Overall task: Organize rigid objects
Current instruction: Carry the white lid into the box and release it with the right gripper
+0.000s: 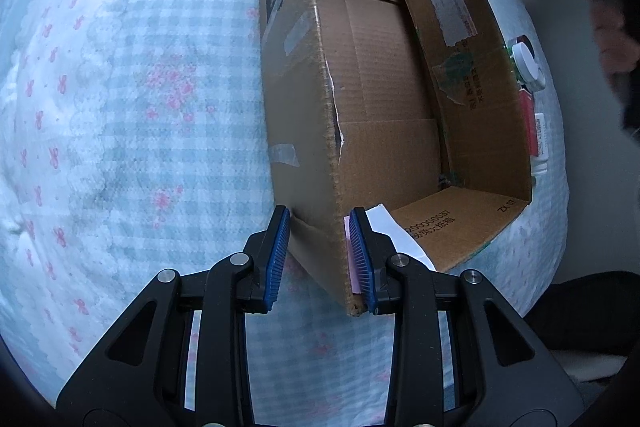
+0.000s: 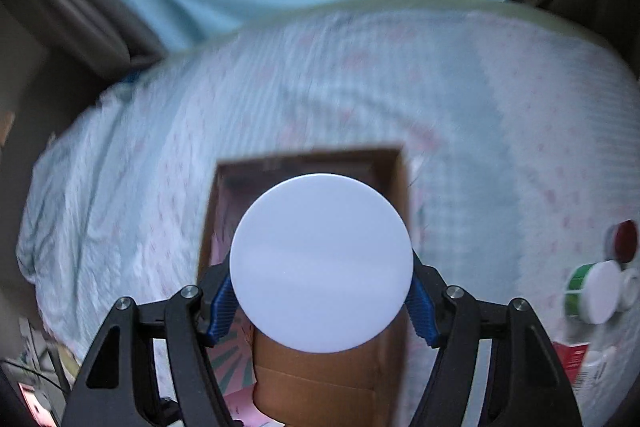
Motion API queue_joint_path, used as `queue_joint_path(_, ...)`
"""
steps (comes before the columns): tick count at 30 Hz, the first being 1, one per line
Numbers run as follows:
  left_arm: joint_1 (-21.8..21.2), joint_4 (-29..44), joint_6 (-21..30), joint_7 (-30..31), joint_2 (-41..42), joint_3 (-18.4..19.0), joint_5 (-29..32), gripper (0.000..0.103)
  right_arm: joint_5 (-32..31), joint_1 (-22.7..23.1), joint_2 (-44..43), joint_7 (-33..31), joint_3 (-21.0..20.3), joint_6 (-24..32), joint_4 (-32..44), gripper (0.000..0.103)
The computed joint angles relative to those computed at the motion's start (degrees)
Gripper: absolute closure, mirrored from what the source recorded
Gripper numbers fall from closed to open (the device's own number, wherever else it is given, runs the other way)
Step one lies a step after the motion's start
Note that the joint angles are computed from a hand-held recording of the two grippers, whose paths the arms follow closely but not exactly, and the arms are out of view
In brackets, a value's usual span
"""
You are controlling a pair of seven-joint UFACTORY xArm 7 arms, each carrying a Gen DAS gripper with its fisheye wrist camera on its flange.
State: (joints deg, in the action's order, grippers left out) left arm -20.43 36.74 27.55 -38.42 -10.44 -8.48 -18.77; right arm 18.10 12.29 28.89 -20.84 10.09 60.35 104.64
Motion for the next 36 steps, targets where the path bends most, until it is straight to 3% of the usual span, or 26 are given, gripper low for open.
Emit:
queue_joint_path(4, 0.01, 0.66, 0.20, -0.14, 0.63, -0.10, 0.28, 0.075, -1.88, 1.22, -0.94, -2.85, 0.16, -3.46, -7.05, 0.037)
queue_joint_path(9, 0.11, 1.66, 0.71, -0.29, 1.46, -0.28, 0.86, 0.075, -3.88, 2.03, -1.36, -4.64, 0.07, -5.07, -9.64, 0.037)
queue_joint_path(17, 0.23, 2.85, 1.12, -0.61, 2.58, -0.51, 1.33, 0.075, -4.57, 2.73, 0.33, -6.52, 0.57, -2.14, -6.05, 0.037)
queue_joint_path(19, 0.22, 2.98, 1.04, -0.87, 2.81, -0.63, 1.58, 0.075, -5.63, 3.59, -0.12, -7.32, 0.42, -4.20, -7.25, 0.036)
queue_joint_path(20, 0.20, 2.96, 0.97, -0.94, 2.82, -0.67, 1.61, 0.075, -6.88, 4.32, -0.15, -6.90, 0.00, -4.59, -7.48, 0.029)
queue_joint_path(21, 0.19, 3.00, 1.00, -0.96, 2.83, -0.66, 1.58, 0.075, -7.26, 4.51, 0.04, -6.68, -0.07, -4.09, -7.23, 0.002)
queue_joint_path(28, 0.31, 3.24, 1.72, -1.53, 2.64, -0.83, 2.79, 0.075, -5.71, 3.38, -2.68, -10.71, 0.65, -7.03, -10.85, 0.000)
queue_joint_path(36, -0.15, 1.79, 0.10, -2.29, 1.44, -0.88, 2.16, 0.075, -4.62, 2.78, -5.03, -10.03, 0.22, -3.47, -10.56, 0.000)
